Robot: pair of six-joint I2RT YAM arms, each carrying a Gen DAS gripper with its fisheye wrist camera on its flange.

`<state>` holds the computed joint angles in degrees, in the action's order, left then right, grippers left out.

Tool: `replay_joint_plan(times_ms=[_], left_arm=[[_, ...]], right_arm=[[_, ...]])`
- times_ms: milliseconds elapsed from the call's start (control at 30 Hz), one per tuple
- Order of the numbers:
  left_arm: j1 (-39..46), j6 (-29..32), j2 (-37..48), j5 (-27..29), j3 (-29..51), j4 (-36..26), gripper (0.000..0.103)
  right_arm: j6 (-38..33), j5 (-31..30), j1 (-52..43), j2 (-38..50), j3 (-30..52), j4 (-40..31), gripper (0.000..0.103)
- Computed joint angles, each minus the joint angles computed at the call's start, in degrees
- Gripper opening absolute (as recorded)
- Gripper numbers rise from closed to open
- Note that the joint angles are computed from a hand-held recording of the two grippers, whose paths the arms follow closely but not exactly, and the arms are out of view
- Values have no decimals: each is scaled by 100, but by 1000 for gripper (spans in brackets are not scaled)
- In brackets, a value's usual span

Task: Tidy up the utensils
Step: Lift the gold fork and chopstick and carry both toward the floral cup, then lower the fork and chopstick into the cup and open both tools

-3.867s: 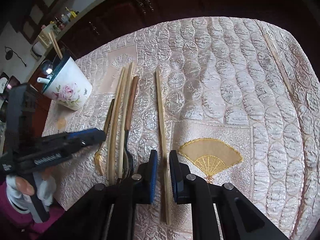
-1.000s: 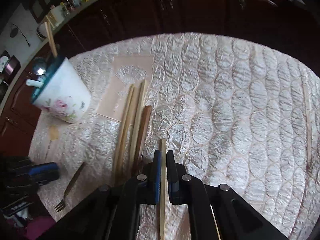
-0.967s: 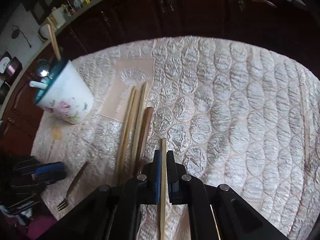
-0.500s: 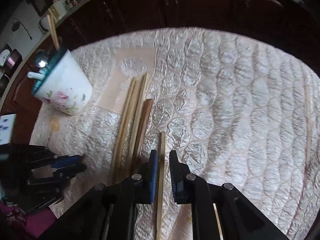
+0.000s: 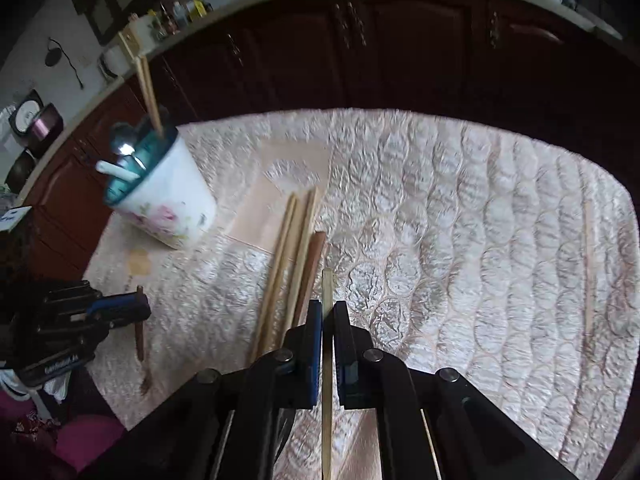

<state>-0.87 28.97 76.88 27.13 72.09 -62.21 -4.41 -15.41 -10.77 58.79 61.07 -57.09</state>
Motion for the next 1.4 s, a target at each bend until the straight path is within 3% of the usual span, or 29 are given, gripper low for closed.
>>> replay_joint_plan(times_ms=[133, 333, 600, 800, 1000, 1200, 1400], left_arm=[[561, 330, -125, 476, 506, -529, 6], [884, 394, -282, 732, 756, -683, 6], [1312, 437, -211, 1043, 1401, -907, 6], [1780, 474, 164, 1287, 2207, -1175, 6], [1991, 117, 700, 1420, 3198, -1123, 6], [1800, -435, 1234, 1193, 3930, -735, 6], [1398, -835, 1683, 612, 4126, -183, 6]], right_arm=[[-158, -304, -300, -313, 431, -421, 7], [-27, -342, -170, -641, 1043, -870, 7], [585, 244, 898, -368, 2114, -776, 7], [990, 871, 1922, 189, 2896, -529, 7], [1183, 1240, 2595, 931, 3775, -361, 7], [1168, 1463, 2932, 1907, 4924, -386, 7], [1175, 1621, 3063, 2967, 6224, -571, 7]])
